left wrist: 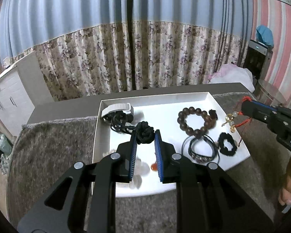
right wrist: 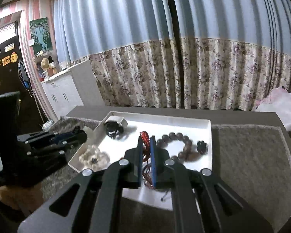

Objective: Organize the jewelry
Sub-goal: 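Carry the jade pendant and red charm up into the white tray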

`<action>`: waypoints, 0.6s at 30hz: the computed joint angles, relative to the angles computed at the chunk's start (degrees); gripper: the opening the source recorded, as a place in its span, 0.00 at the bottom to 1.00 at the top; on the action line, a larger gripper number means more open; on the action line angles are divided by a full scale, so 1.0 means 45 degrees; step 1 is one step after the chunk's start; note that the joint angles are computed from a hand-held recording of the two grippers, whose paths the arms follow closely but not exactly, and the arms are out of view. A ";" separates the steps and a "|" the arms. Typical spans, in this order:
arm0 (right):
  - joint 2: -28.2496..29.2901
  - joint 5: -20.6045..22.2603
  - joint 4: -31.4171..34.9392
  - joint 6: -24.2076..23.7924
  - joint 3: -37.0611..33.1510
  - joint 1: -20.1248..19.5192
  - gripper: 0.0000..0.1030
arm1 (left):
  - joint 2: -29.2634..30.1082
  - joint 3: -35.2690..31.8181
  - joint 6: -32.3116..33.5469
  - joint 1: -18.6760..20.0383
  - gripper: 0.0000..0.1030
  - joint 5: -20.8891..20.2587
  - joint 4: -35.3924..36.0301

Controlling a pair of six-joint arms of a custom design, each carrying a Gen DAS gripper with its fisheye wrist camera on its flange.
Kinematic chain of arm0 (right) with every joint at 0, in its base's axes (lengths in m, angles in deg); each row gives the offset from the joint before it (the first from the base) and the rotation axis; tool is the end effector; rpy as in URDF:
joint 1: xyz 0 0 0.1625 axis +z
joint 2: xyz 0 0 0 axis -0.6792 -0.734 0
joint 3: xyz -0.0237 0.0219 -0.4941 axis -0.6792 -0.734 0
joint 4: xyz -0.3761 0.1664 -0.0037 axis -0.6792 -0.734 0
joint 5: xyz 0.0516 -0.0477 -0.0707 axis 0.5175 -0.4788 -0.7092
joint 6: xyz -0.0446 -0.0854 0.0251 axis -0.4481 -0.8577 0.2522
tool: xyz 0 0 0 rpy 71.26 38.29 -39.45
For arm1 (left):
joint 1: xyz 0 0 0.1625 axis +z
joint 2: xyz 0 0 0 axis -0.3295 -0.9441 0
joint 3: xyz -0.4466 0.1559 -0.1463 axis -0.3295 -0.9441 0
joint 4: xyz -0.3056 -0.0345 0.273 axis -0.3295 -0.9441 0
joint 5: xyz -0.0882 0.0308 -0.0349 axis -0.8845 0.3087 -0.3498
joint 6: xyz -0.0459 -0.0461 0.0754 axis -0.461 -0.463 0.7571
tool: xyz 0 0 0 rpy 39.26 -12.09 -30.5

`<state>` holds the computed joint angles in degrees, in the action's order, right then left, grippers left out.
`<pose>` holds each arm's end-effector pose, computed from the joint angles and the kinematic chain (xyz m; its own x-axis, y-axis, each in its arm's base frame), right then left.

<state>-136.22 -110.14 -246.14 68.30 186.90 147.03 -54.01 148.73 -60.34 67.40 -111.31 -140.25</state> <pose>0.2323 -0.6390 0.2883 -0.8141 0.2401 0.5288 -0.3334 0.5524 -0.7640 -0.3754 -0.6994 0.1268 -0.5832 0.5627 -0.5858 0.7957 0.5409 -0.2726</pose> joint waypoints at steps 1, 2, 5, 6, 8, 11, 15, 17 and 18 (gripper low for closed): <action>0.0070 0.0001 0.0086 -0.0033 -0.0170 -0.0038 0.06 | 0.0126 -0.0218 0.0005 0.0039 0.16 -0.0013 0.0129; 0.0152 0.0021 0.0194 -0.0041 -0.0377 -0.0095 0.06 | 0.0230 -0.0358 0.0027 0.0057 0.16 0.0008 0.0153; 0.0381 -0.0067 0.0490 -0.0121 -0.0875 -0.0283 0.06 | 0.0580 -0.0962 0.0019 0.0157 0.16 0.0050 0.0376; 0.0469 -0.0188 0.0573 -0.0210 -0.1054 -0.0342 0.06 | 0.0682 -0.1161 0.0002 0.0196 0.16 0.0038 0.0448; 0.0577 -0.0203 0.0803 -0.0221 -0.1314 -0.0505 0.06 | 0.0922 -0.1592 -0.0001 0.0274 0.16 0.0042 0.0555; 0.0667 -0.0187 0.1127 -0.0114 -0.1548 -0.0723 0.06 | 0.1248 -0.2223 -0.0100 0.0420 0.16 -0.0007 0.0768; 0.0765 -0.0062 0.1464 0.0132 -0.1746 -0.1045 0.06 | 0.1612 -0.2818 -0.0408 0.0653 0.16 -0.0178 0.0943; 0.0795 -0.0001 0.1520 0.0207 -0.1768 -0.1174 0.06 | 0.1786 -0.2999 -0.0468 0.0774 0.16 -0.0194 0.0988; 0.0810 0.0031 0.1523 0.0243 -0.1785 -0.1233 0.06 | 0.1851 -0.3066 -0.0521 0.0837 0.16 -0.0274 0.1065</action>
